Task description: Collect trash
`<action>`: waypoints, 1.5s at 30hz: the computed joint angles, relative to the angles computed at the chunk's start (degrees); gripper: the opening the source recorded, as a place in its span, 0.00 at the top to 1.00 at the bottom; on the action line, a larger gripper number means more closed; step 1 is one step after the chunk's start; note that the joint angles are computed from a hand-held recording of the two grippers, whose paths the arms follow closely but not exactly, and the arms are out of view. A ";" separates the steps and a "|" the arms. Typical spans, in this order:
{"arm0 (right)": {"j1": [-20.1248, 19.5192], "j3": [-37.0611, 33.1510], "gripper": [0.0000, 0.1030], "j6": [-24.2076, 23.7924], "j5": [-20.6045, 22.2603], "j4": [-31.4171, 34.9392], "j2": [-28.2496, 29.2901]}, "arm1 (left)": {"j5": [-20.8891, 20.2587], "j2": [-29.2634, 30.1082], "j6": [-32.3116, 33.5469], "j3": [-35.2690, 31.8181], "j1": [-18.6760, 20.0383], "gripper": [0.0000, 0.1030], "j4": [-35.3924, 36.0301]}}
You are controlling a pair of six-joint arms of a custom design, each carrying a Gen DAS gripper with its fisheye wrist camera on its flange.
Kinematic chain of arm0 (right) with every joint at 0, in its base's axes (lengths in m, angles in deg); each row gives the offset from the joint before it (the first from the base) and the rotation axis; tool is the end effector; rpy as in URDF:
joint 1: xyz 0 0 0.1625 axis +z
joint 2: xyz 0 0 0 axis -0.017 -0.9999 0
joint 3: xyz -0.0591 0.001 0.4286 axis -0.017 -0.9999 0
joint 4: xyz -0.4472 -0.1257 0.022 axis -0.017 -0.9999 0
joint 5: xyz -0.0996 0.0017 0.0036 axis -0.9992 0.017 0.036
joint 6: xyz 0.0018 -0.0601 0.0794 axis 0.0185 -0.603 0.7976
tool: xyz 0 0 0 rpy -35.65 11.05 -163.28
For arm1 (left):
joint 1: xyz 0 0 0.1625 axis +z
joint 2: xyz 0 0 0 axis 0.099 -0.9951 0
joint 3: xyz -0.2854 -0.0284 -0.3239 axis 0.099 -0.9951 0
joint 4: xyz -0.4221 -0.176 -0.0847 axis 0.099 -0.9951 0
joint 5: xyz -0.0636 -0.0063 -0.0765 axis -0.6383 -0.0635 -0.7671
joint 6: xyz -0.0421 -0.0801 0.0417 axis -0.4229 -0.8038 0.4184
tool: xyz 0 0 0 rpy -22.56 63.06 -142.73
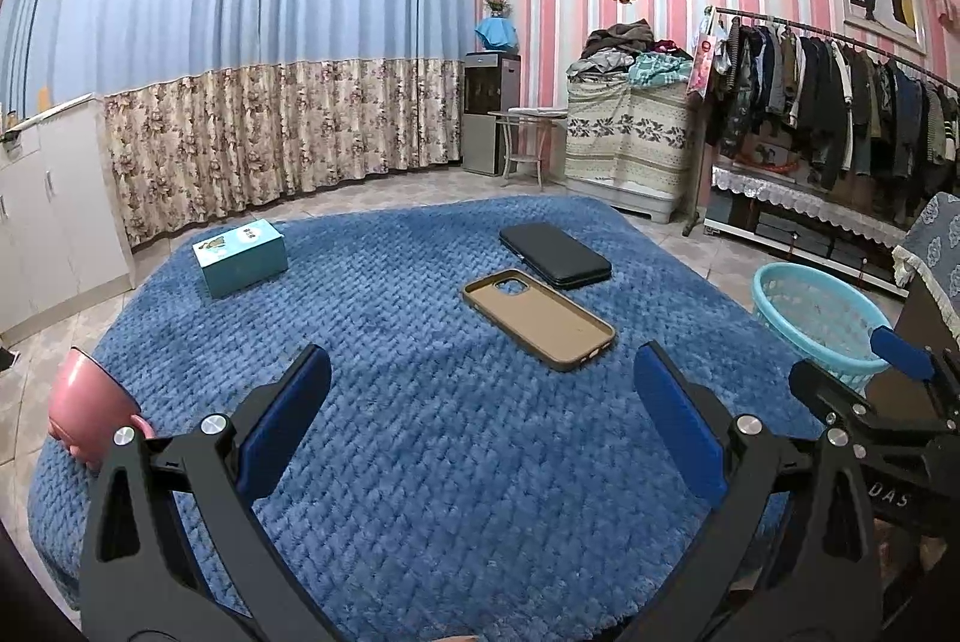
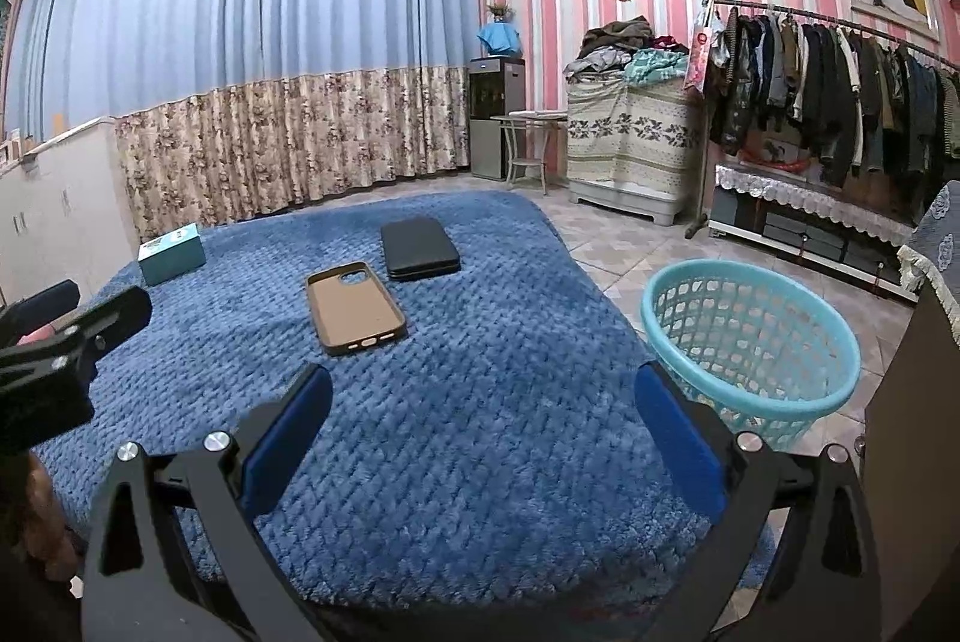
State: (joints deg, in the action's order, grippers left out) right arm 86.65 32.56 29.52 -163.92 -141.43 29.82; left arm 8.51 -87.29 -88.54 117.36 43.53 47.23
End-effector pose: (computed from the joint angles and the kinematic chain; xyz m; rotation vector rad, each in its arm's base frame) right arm 0.0523 -0.6031 0.2050 0.2745 -1.9284 1.4024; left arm -0.2892 -0.6389 0.0162 0.8510 2.1734 -1.2539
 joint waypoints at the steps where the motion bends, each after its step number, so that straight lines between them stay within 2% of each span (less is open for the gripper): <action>1: -0.01 -0.02 0.04 -0.02 0.00 0.07 -0.01 | 0.05 0.00 -0.02 0.06 -0.01 0.05 -0.09; 45: 0.13 0.16 0.04 -1.06 0.77 -1.33 0.07 | 0.58 -0.09 0.08 1.11 -0.33 0.05 -1.41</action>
State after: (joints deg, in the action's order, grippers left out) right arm 86.78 32.73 28.46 -163.15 -142.76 29.89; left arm 9.09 -87.38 -88.46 118.46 43.20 45.81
